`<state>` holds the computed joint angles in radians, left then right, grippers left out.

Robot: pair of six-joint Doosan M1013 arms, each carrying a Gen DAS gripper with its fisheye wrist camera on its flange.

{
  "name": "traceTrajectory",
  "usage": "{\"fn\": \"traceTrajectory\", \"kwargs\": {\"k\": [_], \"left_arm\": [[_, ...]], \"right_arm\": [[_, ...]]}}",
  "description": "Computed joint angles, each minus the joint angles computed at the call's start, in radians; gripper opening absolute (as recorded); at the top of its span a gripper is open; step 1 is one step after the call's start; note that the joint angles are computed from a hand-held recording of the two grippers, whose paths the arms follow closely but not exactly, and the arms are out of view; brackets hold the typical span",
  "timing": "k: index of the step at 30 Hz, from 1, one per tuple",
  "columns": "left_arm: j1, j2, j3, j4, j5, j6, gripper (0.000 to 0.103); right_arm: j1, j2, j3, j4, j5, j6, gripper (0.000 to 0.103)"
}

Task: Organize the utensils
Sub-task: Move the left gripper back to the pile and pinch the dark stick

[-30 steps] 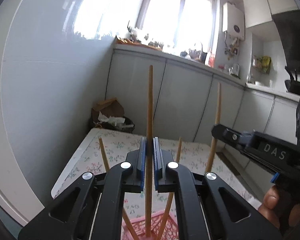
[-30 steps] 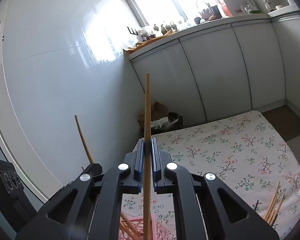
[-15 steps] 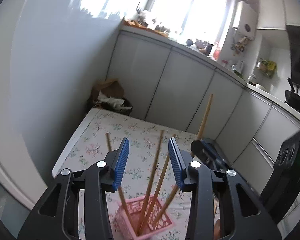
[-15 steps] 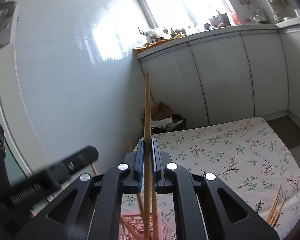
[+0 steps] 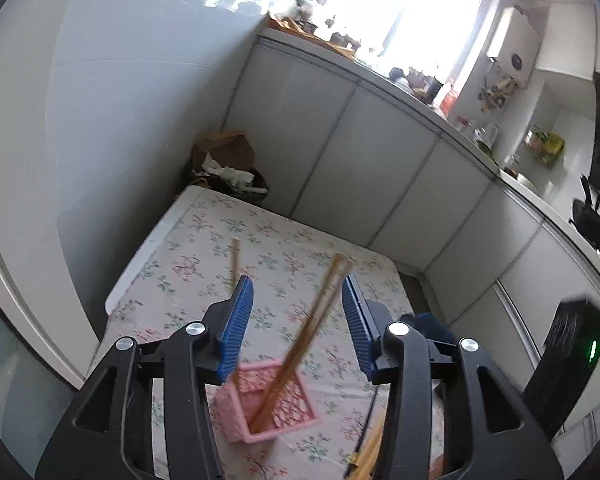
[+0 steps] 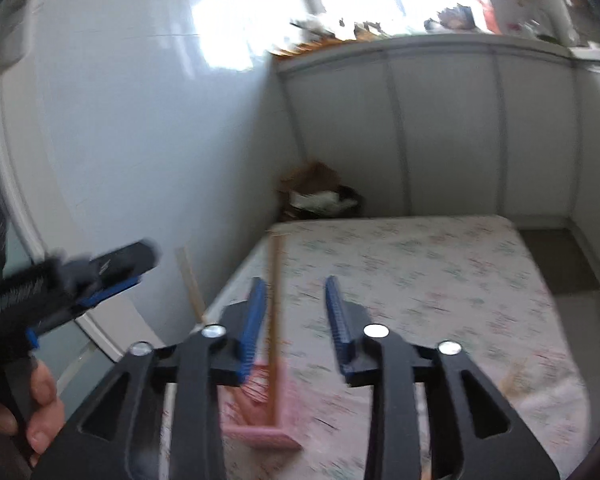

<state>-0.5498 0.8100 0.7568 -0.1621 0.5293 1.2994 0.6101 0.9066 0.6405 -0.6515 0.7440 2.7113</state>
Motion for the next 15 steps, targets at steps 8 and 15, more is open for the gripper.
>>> {"fn": "traceTrajectory", "kwargs": {"k": [8, 15], "left_arm": [[-0.067, 0.009, -0.043, -0.043, 0.127, 0.239, 0.044], [-0.121, 0.136, -0.235, 0.002, 0.4, 0.327, 0.044]], "right_arm": [[-0.088, -0.217, 0.376, 0.3, -0.035, 0.135, 0.035], [-0.15, -0.25, 0.493, 0.628, 0.009, 0.087, 0.037]]}}
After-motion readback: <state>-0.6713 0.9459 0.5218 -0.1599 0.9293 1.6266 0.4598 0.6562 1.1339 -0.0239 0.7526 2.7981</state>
